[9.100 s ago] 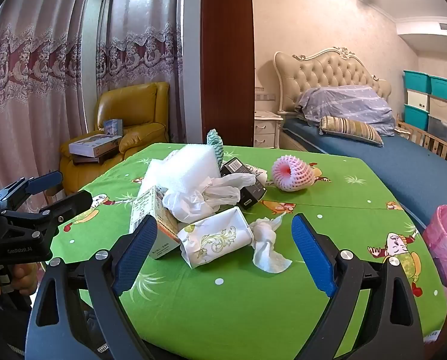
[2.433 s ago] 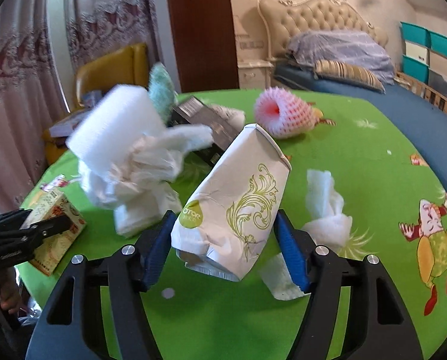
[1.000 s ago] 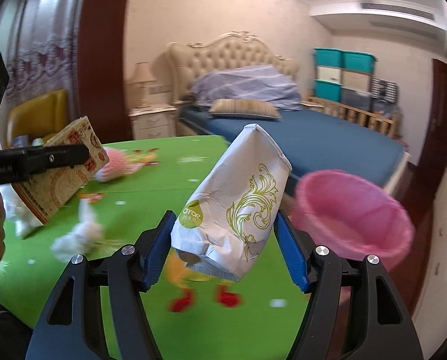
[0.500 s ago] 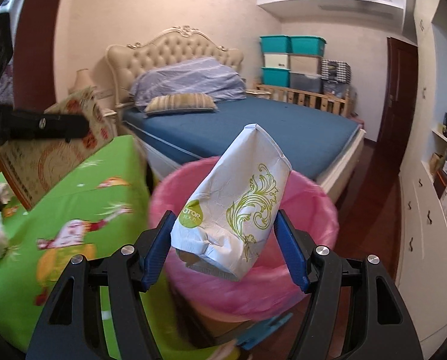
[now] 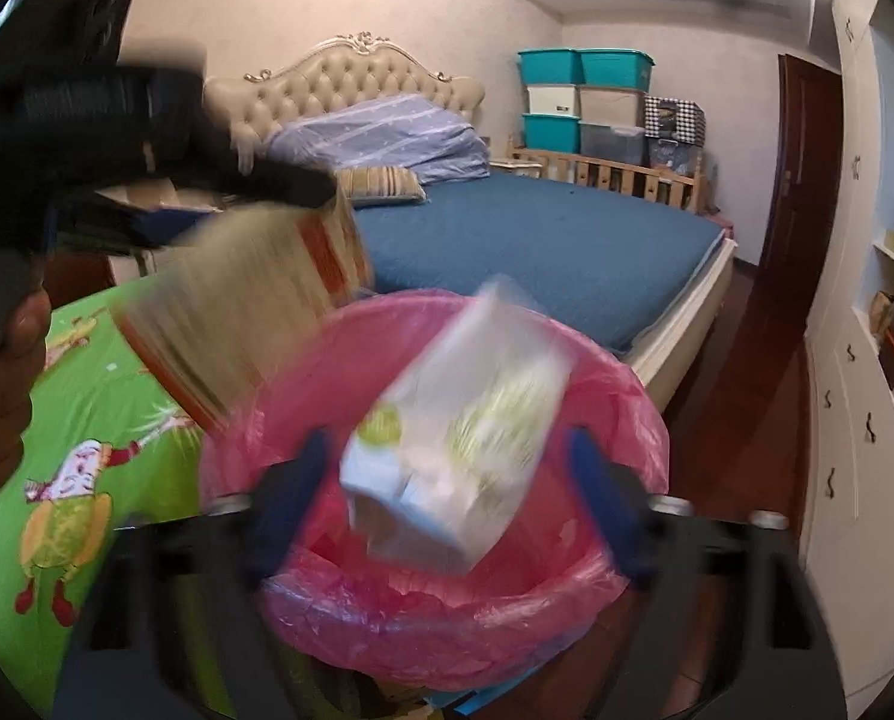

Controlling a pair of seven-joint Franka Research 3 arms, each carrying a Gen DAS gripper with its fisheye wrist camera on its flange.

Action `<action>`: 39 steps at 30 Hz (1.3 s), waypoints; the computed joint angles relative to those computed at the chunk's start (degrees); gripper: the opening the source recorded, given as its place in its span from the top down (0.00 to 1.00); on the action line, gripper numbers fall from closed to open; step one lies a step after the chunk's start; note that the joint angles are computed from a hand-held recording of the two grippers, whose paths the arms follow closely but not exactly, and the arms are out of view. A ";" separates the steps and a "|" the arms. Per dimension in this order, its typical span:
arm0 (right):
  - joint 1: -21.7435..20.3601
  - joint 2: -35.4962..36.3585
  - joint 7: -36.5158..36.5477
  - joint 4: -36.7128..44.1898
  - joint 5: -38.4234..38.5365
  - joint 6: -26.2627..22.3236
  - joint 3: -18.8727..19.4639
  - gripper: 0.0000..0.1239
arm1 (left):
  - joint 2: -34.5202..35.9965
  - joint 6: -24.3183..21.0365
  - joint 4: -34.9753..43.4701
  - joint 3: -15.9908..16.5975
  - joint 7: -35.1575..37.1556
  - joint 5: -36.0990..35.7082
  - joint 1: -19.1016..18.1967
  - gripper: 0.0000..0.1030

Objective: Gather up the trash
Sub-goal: 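Carry both items to the pink wastebasket and open both tools to drop them, then move both tools back over the table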

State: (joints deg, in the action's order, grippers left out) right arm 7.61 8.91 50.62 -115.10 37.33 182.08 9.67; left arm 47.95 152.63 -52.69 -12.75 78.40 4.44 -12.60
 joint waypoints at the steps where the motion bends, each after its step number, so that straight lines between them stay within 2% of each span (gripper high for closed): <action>1: 0.53 -0.21 -1.02 -0.54 1.54 1.11 -0.16 0.31 | -2.59 1.60 -4.00 0.60 -1.05 0.71 0.41 0.14; 3: -1.02 -1.34 -1.22 -1.92 2.76 1.26 1.61 0.31 | -5.50 5.18 -8.86 1.17 -0.06 1.25 1.01 0.14; 4: -2.42 -2.28 -3.75 -2.99 5.92 2.34 3.57 0.31 | -8.61 6.72 -13.37 1.72 -1.14 2.24 1.43 0.13; 5: -2.32 -2.94 -4.49 -3.73 6.99 2.79 3.67 0.31 | -12.05 8.59 -18.38 2.92 -2.78 3.52 1.60 0.11; 6: -2.42 -3.31 -5.52 -4.01 8.30 2.97 3.79 0.31 | -15.19 11.41 -23.14 5.73 -5.91 5.75 0.46 0.05; 7: -2.99 -4.33 -8.17 -4.89 11.84 3.39 4.89 0.31 | -18.08 13.42 -27.33 8.92 -9.83 8.86 -1.15 0.05; 8: -1.92 -5.11 -7.28 -5.79 11.59 3.48 3.99 0.31 | -20.41 14.87 -30.73 10.50 -12.23 11.16 -1.74 0.05; 11: 2.36 -7.42 0.21 -9.11 5.85 3.64 -0.33 0.31 | -27.17 18.47 -40.45 20.84 -24.96 24.46 -8.72 0.05; 12: 3.18 -8.09 -0.70 -9.67 7.54 3.89 -0.57 0.31 | -29.50 19.08 -43.52 23.23 -28.52 28.82 -10.43 0.05; 14: 5.27 -9.29 -4.01 -9.84 12.76 3.92 -1.30 0.31 | -34.23 19.56 -49.57 26.94 -34.61 37.83 -12.75 0.05; 16: 7.72 -10.87 -4.34 -10.99 14.85 4.16 -2.05 0.31 | -38.41 19.36 -54.85 28.89 -40.80 45.94 -13.92 0.05; 17: 8.50 -11.54 -3.30 -11.67 14.21 4.04 -2.23 0.31 | -40.42 19.49 -57.39 29.28 -43.70 49.28 -13.88 0.05; 19: 9.69 -12.61 -0.58 -12.89 11.95 3.61 -2.09 0.31 | -44.79 20.08 -63.35 28.63 -45.03 51.19 -12.24 0.05; 20: 8.04 -13.42 4.96 -14.08 6.20 2.68 0.05 0.31 | -47.11 20.31 -66.37 28.35 -46.52 52.85 -11.37 0.05; 22: 7.24 -13.86 10.06 -14.75 0.14 1.12 1.66 0.31 | -50.90 19.90 -70.46 27.44 -51.09 58.24 -9.35 0.05; 25: 8.96 -13.96 13.24 -14.92 -5.58 -0.61 2.81 0.31 | -57.66 19.59 -77.23 25.48 -58.50 68.36 -4.86 0.05; 27: 11.80 -13.88 12.81 -14.55 -5.79 -1.76 2.16 0.31 | -62.70 17.97 -81.73 23.74 -62.01 73.20 -1.85 0.05; 31: 16.46 -13.57 13.55 -13.77 -7.42 -3.12 1.32 0.31 | -71.64 17.33 -89.49 22.14 -63.40 75.71 3.45 0.05; 33: 20.37 -13.39 9.13 -12.62 -3.07 -4.83 -0.40 0.31 | -76.40 16.64 -93.58 21.96 -62.54 74.38 5.73 0.05; 39: 23.82 -13.15 8.90 -12.57 -3.19 -6.71 0.41 0.31 | -89.15 14.91 -103.44 21.34 -62.29 72.57 14.50 0.05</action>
